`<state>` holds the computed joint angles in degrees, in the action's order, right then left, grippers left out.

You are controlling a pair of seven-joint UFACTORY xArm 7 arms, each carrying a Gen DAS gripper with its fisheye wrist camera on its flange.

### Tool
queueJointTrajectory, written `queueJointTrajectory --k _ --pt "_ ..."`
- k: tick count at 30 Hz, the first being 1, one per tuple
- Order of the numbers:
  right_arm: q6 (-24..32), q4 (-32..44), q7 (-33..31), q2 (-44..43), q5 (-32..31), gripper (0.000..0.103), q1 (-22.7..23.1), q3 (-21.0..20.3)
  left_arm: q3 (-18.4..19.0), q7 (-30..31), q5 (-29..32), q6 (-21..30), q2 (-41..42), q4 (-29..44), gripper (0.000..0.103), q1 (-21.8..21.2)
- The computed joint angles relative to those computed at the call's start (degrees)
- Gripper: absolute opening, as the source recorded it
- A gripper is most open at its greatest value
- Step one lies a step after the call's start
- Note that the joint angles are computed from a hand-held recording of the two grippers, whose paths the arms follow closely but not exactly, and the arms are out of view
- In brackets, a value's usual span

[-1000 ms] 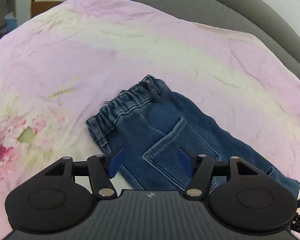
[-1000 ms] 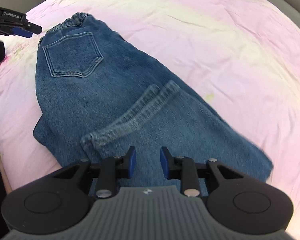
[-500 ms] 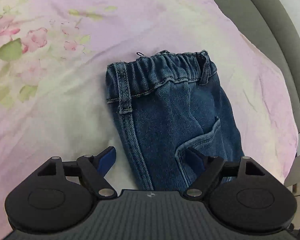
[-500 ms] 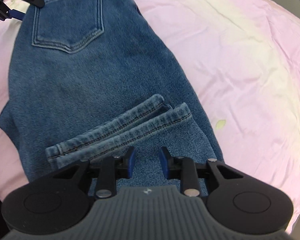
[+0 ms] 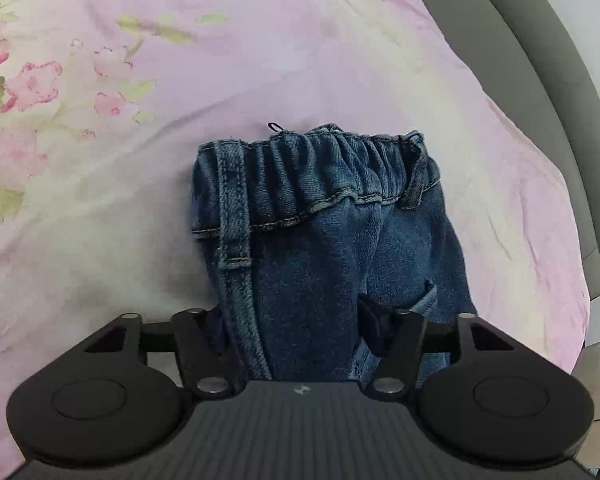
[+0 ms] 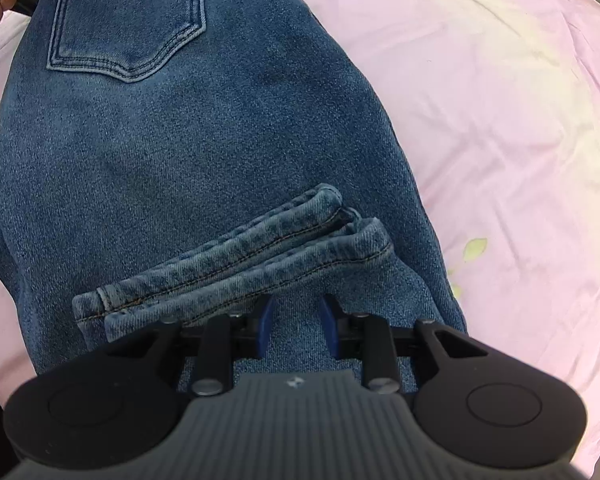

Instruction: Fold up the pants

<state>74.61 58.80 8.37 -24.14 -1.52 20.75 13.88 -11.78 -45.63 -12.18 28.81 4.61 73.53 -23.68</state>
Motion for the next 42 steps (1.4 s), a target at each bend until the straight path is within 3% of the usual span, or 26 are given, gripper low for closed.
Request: queueJointTrajectory --k 2,5,12,15,19,21,22,26,33,37,42 --pt "0.02 0.11 0.2 -0.11 0.41 0.025 -0.08 -0.23 -0.03 -0.89 2.05 -1.43 -1.26 -0.61 0.052 -0.46" --pt "-0.31 -0.42 0.84 -0.9 0.96 0.025 -0.33 -0.53 -0.51 -1.33 6.09 -5.03 -3.35 -1.29 0.045 -1.33" --pt "-0.56 -0.9 2.84 -2.13 -0.51 0.025 -0.41 0.61 -2.98 3.12 15.18 -6.64 -4.39 5.19 0.043 -4.48" --pt "-1.88 -2.36 4.15 -4.09 0.58 0.024 -0.63 -0.06 -4.37 5.22 20.42 -5.31 -3.96 8.99 0.043 -6.78" --pt "-3.1 -3.78 6.56 -8.09 1.83 0.024 -1.32 -0.57 -6.57 4.57 34.7 -1.05 -2.25 14.77 0.043 -11.65" --pt "-2.72 -3.91 7.94 -11.56 2.15 0.035 -1.9 -0.83 -7.31 5.52 41.56 1.46 -0.34 17.98 0.043 -15.08" --pt "-1.96 -3.77 8.36 -13.18 2.14 0.036 -2.25 -0.95 -7.73 5.18 45.96 2.97 1.74 20.24 0.043 -17.56" --pt "5.4 -2.43 8.99 -19.39 1.18 0.038 -4.04 -1.16 -7.94 10.09 52.4 9.99 7.94 27.89 0.043 -25.99" --pt "19.25 -5.48 10.04 -33.9 1.88 0.038 -6.98 -1.82 -7.66 27.99 52.92 20.69 20.14 38.64 0.042 -37.11" --pt "23.73 -7.9 11.62 -41.0 3.75 0.038 -8.78 -2.29 -4.65 32.17 54.67 24.63 24.38 41.38 0.043 -42.75" --pt "26.82 -9.31 13.21 -46.38 6.39 0.038 -10.78 -2.95 -2.59 38.54 49.98 27.77 26.25 44.79 0.048 -44.41"
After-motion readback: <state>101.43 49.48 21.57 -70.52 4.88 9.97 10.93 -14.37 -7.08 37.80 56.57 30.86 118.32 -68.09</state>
